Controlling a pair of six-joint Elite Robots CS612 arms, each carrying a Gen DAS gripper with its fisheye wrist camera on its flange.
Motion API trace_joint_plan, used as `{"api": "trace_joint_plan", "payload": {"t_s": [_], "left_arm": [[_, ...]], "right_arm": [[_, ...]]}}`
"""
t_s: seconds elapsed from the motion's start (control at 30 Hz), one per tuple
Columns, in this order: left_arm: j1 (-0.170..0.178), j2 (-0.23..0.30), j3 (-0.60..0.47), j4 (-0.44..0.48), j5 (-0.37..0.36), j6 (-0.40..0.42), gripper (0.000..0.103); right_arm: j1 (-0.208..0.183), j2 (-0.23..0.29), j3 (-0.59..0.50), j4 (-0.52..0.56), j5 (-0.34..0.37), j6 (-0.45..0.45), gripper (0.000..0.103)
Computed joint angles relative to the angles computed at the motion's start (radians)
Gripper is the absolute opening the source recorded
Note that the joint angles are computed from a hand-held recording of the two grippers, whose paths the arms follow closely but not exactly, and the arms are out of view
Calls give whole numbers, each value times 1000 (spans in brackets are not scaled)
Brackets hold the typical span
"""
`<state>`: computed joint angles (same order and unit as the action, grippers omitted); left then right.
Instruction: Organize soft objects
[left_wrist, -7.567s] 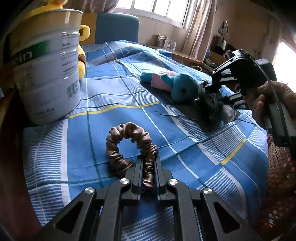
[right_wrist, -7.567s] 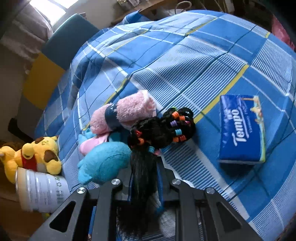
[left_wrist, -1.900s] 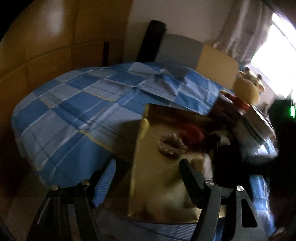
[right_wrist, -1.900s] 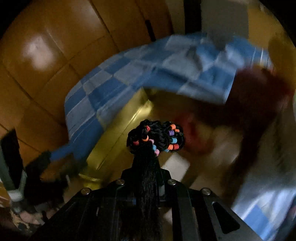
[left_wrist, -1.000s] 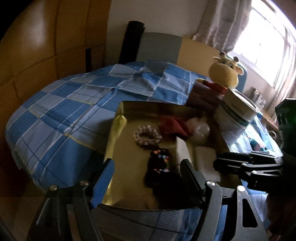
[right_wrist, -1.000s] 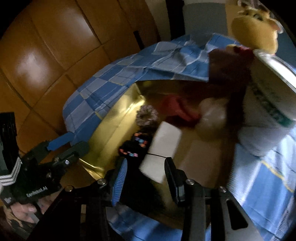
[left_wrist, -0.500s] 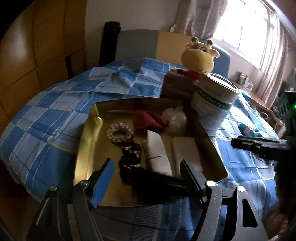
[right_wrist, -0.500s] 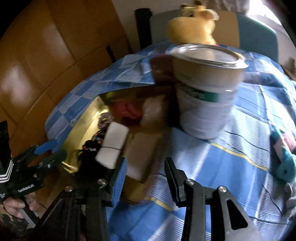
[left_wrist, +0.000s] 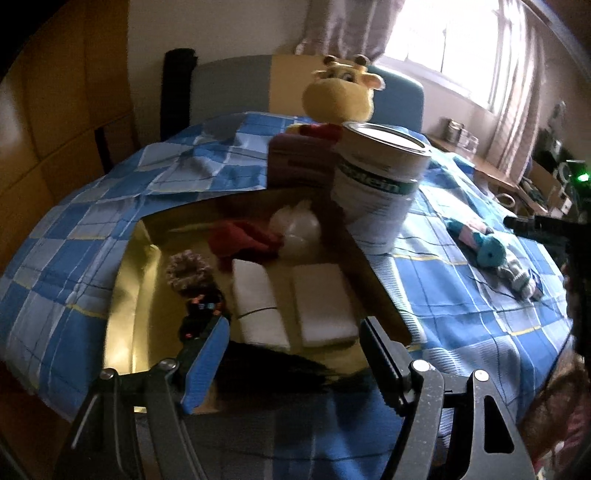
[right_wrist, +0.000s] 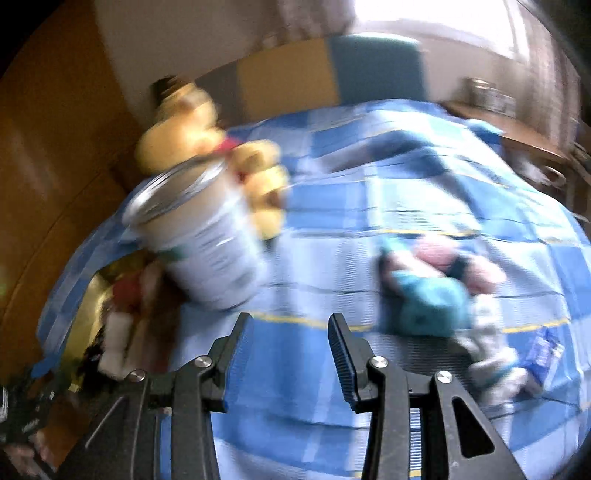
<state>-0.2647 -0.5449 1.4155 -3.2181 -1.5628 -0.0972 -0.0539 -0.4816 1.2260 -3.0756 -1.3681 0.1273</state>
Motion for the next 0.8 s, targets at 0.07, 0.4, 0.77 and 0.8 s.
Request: {"api": "trace_joint_plan", "payload": {"t_s": [0.07, 0.4, 0.77, 0.8], "left_arm": [[-5, 0, -2, 3, -5, 13, 74], [-42, 13, -41, 44, -18, 95, 75], [-80, 41, -100, 108, -51, 161, 75], [-83, 44, -107, 116, -54, 167, 75]], "right_arm": [[-14, -1, 9, -29, -52, 56, 42], [-110, 12, 83, -158, -142, 558, 42], [-132, 27, 103, -283, -70, 686, 44], [-130, 27, 106, -288, -69, 690, 44]]}}
